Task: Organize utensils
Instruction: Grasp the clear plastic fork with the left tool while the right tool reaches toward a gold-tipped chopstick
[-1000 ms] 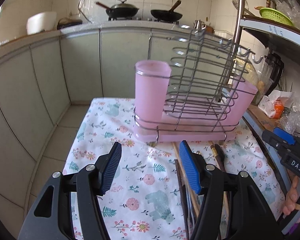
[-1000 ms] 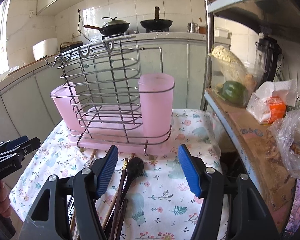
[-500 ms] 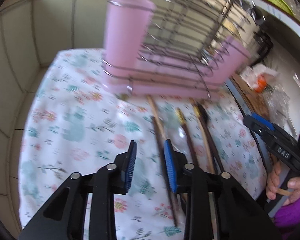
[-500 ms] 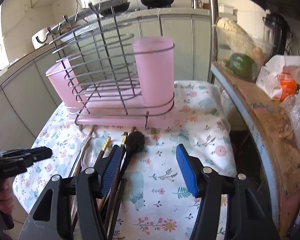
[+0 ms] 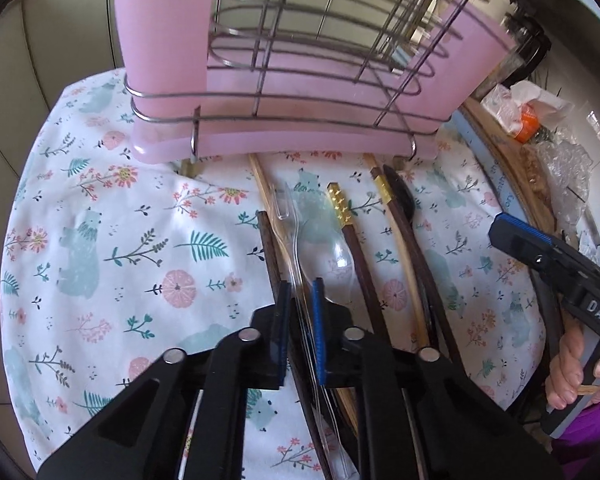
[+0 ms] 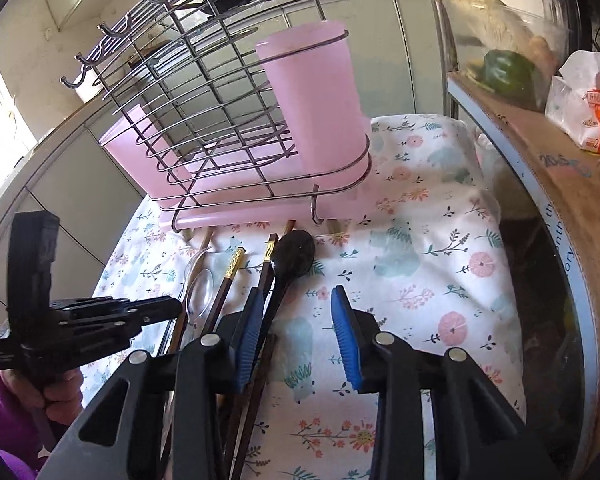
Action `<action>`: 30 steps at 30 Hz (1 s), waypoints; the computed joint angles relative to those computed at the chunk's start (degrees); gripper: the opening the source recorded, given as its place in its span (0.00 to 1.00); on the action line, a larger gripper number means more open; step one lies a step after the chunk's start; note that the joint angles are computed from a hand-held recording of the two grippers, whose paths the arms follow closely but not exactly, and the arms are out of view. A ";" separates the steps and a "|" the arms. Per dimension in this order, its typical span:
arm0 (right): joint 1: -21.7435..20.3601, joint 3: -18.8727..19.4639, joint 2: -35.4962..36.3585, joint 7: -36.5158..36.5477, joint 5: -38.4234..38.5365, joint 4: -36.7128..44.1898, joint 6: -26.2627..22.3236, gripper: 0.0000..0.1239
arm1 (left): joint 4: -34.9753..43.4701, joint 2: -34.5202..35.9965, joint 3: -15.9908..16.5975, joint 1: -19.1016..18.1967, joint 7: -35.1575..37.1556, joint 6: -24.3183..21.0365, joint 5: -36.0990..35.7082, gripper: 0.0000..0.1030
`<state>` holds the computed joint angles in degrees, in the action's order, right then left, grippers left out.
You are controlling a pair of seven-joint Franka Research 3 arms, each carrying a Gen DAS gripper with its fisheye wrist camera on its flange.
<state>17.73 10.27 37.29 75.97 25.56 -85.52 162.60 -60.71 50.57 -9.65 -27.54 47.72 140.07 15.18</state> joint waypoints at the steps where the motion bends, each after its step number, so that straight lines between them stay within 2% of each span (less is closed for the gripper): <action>1: -0.04 0.07 0.29 -0.06 0.00 0.50 -0.31 0.28 | 0.41 0.27 -0.30 0.19 0.24 -0.21 -0.36 0.06; 7: -0.44 0.67 1.40 -0.52 0.80 2.59 -2.25 0.28 | -4.02 -2.38 -0.03 0.61 -1.42 3.04 -0.61 0.04; 11: -0.48 1.11 1.81 -1.15 1.36 3.61 -3.46 0.27 | -10.80 -6.90 1.53 0.42 -6.37 6.64 1.11 0.04; 13: -0.51 1.38 2.15 -1.46 1.65 4.44 -4.63 0.21 | -13.76 -9.09 2.41 0.27 -9.08 7.32 2.69 0.04; 16: -0.56 1.69 2.72 -1.85 2.28 5.70 -6.43 0.21 | -18.95 -12.71 2.95 0.82 -12.69 8.34 4.71 0.04; 21: 1.76 -0.27 6.08 0.60 0.20 11.99 -11.28 0.21 | -21.65 -14.64 2.41 2.26 -15.77 5.50 6.27 0.04; 26: 5.24 -3.89 13.02 7.34 -5.70 23.70 -18.97 0.21 | -20.25 -13.32 0.66 4.11 -14.04 2.38 5.30 0.04; 29: 6.10 -4.91 17.14 10.97 -8.23 30.66 -24.08 0.11 | -16.97 -10.90 -0.17 4.68 -11.88 0.42 3.98 0.04; 30: 6.06 -4.83 17.70 11.55 -8.54 31.52 -24.45 0.08 | -16.37 -10.59 -0.41 4.87 -11.00 -0.25 3.52 0.04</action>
<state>23.79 5.43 54.99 87.52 17.02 -54.00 138.15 -77.09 39.98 -10.06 -22.67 36.72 139.82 18.69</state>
